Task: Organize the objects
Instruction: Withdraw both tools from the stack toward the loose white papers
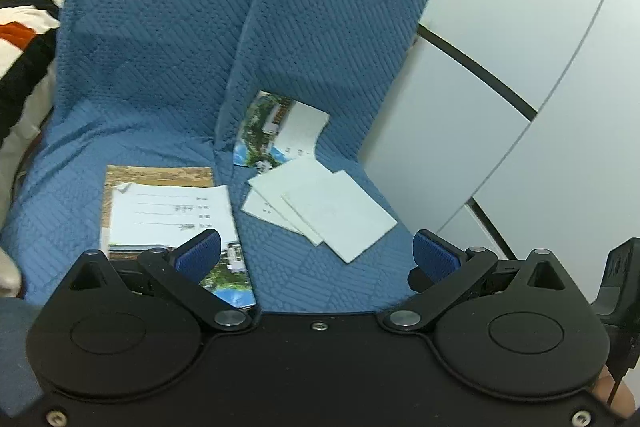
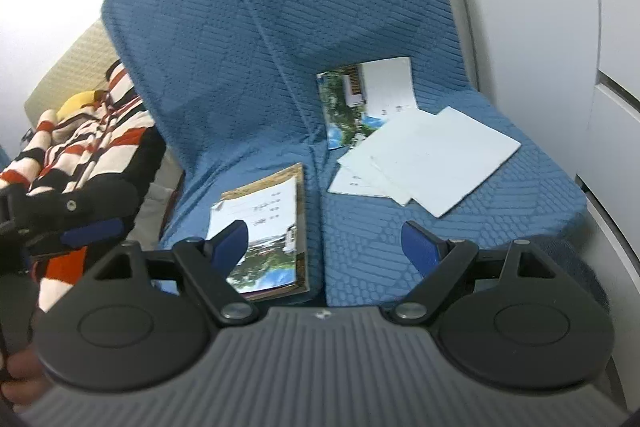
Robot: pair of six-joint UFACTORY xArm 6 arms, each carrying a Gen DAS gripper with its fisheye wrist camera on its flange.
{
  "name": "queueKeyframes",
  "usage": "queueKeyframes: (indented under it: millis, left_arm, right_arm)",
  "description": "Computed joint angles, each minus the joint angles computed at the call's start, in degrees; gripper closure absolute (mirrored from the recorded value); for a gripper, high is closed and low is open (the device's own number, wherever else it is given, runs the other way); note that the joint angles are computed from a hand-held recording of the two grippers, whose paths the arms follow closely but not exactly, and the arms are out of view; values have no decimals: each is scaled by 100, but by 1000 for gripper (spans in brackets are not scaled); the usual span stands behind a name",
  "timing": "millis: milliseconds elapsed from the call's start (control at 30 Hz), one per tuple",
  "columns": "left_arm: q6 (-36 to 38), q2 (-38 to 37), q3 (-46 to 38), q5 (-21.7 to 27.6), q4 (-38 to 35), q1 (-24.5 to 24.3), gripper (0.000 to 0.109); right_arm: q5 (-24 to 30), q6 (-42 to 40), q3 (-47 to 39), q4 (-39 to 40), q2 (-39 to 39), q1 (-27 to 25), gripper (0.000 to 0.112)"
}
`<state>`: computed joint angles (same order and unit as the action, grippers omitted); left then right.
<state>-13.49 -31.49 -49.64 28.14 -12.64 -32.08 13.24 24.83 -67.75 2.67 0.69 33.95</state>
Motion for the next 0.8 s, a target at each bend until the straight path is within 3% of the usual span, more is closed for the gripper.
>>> queueKeyframes:
  millis: [133,433,800]
  left_arm:
    - [197,310,-156,-42,-107,-76,6]
    - [683,1015,-487,-302,-450,-99,6]
    - [1477,2224,-1246,-455,-818,-37,6]
  right_arm:
    - [11,508,55,-549,-3,-62,27]
    - [-71,581,96,-716,146,-148,27]
    - [-258,1271,-377,-1167,946,-365,27]
